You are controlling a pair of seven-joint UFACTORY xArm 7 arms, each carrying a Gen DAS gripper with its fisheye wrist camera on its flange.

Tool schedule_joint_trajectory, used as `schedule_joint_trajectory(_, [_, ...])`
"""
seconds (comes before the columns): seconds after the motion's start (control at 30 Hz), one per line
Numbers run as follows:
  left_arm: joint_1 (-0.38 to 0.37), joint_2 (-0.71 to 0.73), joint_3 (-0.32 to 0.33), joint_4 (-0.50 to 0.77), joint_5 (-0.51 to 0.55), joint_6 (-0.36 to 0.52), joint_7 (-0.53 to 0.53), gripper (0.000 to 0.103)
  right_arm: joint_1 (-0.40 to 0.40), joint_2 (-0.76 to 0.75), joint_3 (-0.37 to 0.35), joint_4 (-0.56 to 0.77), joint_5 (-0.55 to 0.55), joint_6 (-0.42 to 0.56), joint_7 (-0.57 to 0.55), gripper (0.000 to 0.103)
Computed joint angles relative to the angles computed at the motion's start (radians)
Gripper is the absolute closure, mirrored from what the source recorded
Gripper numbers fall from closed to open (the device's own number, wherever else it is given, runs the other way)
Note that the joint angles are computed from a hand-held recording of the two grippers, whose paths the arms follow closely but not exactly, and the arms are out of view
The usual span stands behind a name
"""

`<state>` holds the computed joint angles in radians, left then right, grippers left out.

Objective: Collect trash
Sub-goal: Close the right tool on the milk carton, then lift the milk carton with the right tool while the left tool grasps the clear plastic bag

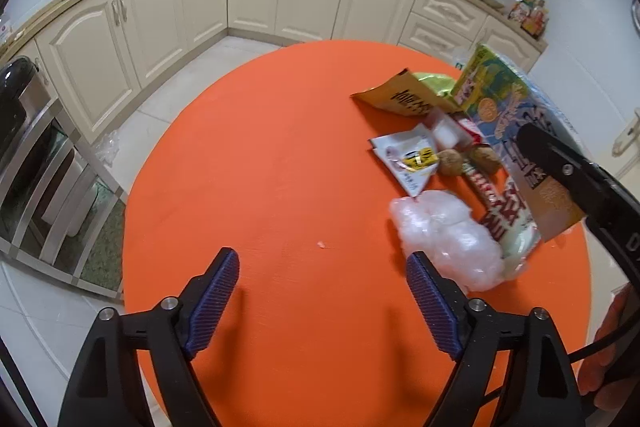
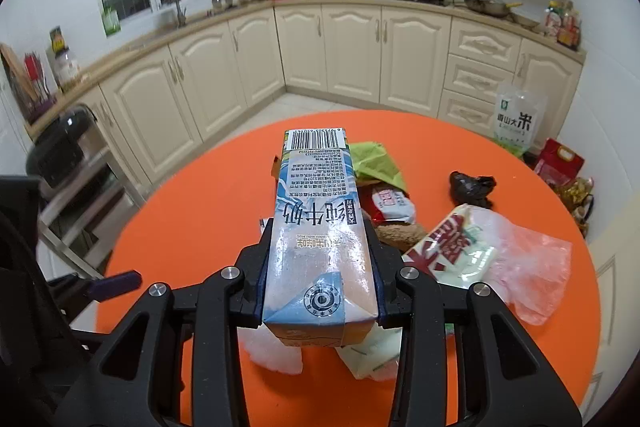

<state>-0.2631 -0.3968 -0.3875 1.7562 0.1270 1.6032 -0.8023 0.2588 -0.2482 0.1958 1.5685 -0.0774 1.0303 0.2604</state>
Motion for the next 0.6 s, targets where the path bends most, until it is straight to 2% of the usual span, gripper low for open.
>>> schedule_joint_trajectory(0.27, [-0.01, 0.019, -0.046, 0.045, -0.001, 0.021, -0.029, 0.019, -0.032, -0.136, -0.034, -0.1, 0.037, -0.036, 0.024, 0.067])
schedule_joint_trajectory(0.43, [-0.034, 0.129, -0.119, 0.18, 0.078, 0.074, -0.075, 0.019, -0.074, -0.223, -0.057, -0.165, 0.048, -0.037, 0.02, 0.067])
schedule_joint_trajectory(0.6, [-0.092, 0.22, -0.157, 0.279, 0.174, 0.113, -0.131, 0.018, -0.108, -0.281, -0.08, -0.213, 0.07, -0.035, 0.015, 0.067])
